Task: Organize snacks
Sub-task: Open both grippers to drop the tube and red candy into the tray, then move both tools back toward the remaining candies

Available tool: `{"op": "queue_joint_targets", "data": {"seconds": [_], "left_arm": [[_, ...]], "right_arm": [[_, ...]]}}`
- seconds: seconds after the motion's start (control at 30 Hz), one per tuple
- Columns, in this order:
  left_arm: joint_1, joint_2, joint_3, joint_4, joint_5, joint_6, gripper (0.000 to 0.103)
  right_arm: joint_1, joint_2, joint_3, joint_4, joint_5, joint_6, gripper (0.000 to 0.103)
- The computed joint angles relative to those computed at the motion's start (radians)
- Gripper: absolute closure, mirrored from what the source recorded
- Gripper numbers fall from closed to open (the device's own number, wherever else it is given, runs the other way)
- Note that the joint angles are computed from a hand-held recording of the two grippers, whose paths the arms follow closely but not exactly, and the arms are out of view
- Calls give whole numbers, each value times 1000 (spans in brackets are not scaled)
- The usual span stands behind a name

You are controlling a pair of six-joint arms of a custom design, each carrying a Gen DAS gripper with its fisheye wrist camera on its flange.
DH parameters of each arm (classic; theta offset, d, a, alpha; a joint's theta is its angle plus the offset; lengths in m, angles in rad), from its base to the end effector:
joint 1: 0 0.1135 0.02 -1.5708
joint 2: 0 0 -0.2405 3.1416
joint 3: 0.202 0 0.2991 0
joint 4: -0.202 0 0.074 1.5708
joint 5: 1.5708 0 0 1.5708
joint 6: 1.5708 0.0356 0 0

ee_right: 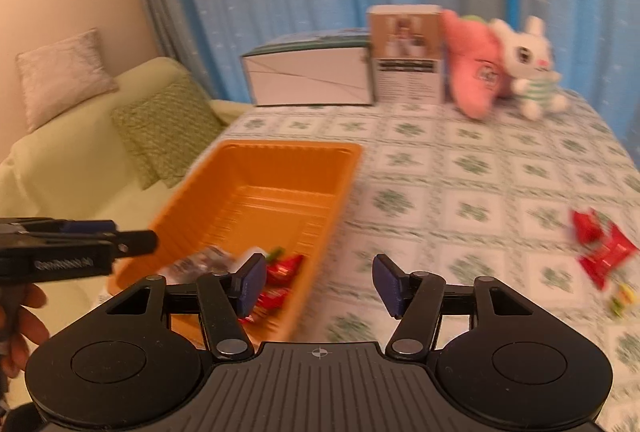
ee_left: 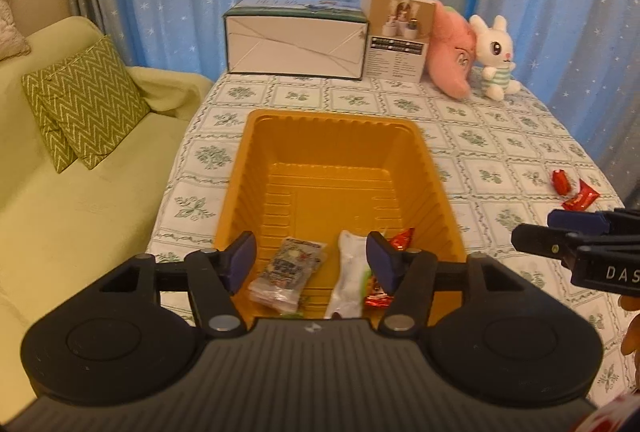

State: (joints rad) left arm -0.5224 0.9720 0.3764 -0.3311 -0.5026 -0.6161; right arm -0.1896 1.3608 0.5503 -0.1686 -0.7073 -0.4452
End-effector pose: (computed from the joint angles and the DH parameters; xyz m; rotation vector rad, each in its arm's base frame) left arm 0.2025 -0.0968 0.1133 -0.3098 2.3283 0.0852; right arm 0.2711 -0.0285 0.0939 -0.5521 2.2578 0.5904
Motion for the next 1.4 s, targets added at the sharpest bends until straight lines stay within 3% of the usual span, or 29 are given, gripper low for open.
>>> {"op": "queue_joint_targets", "data": {"seconds": [0.37,0.6,0.9,1.4], "left_arm": [[-264,264,198,29,-81,-124,44],[-379,464,348,78,-87,-164,44],[-432,654,518,103,-55,-144,44],[-428,845,695,109,-8,-103,44]], "right_arm": [[-383,15,64,-166,-66,-218,41],[-581,129,178,-246,-87,-331,41],[-713,239,296,-286,-70,-380,41],[-735,370,385,-228,-54,-345,41]]}}
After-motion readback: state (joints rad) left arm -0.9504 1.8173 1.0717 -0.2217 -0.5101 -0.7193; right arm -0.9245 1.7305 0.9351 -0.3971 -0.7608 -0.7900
